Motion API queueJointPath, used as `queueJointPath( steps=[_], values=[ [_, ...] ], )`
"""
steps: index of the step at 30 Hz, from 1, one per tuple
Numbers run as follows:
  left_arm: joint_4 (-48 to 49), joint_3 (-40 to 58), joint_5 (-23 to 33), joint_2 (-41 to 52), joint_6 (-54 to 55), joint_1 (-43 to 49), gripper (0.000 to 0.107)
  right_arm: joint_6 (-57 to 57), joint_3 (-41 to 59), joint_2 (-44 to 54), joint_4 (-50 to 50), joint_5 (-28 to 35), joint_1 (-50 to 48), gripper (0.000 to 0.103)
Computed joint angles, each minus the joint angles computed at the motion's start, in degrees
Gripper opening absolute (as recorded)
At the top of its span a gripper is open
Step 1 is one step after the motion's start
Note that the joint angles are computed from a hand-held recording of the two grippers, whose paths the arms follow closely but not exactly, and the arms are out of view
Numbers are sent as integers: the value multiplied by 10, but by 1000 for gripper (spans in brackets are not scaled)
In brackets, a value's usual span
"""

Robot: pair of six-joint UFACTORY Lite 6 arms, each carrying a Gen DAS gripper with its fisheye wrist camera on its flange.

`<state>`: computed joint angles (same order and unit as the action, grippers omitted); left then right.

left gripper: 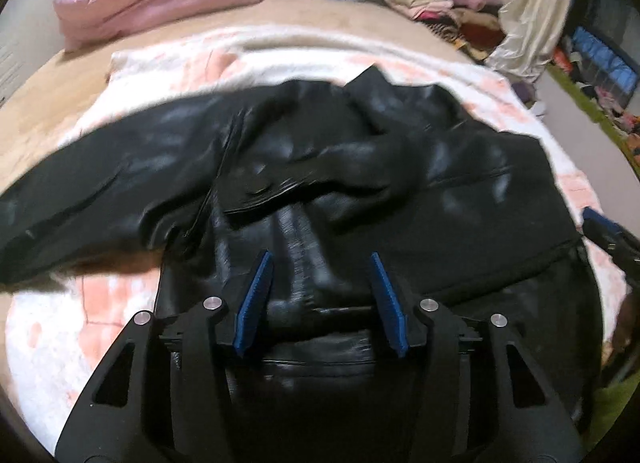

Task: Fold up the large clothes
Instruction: 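Fold the grasped jacket side over toward the button placket with the left gripper, then open the left gripper and withdraw it from the folded side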

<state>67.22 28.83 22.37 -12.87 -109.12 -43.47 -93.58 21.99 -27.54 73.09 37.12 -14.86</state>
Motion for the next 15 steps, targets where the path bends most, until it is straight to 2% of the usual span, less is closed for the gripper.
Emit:
queueJointPath(
  steps=[3, 6, 8, 11, 13, 15],
  values=[
    [61, -37, -63, -17, -66, 46, 43, 9, -1, 5, 4, -31, 35, 62],
    [74, -41, -69, -22, -81, 49, 43, 69, 12, 43, -23, -116, 95, 64],
    [83, -41, -67, -20, -90, 47, 43, 105, 37, 127, -38, -172, 123, 64],
    [103, -41, -62, -16, -116, 39, 43, 29, 44, 180, 46, -169, 116, 65],
    [97, -42, -58, -21, -111, 36, 43, 58, 38, 159, 25, -184, 132, 65],
    [71, -45, -51, -35, -87, 30, 43, 77, 30, 131, 10, -167, 122, 68]
  ],
)
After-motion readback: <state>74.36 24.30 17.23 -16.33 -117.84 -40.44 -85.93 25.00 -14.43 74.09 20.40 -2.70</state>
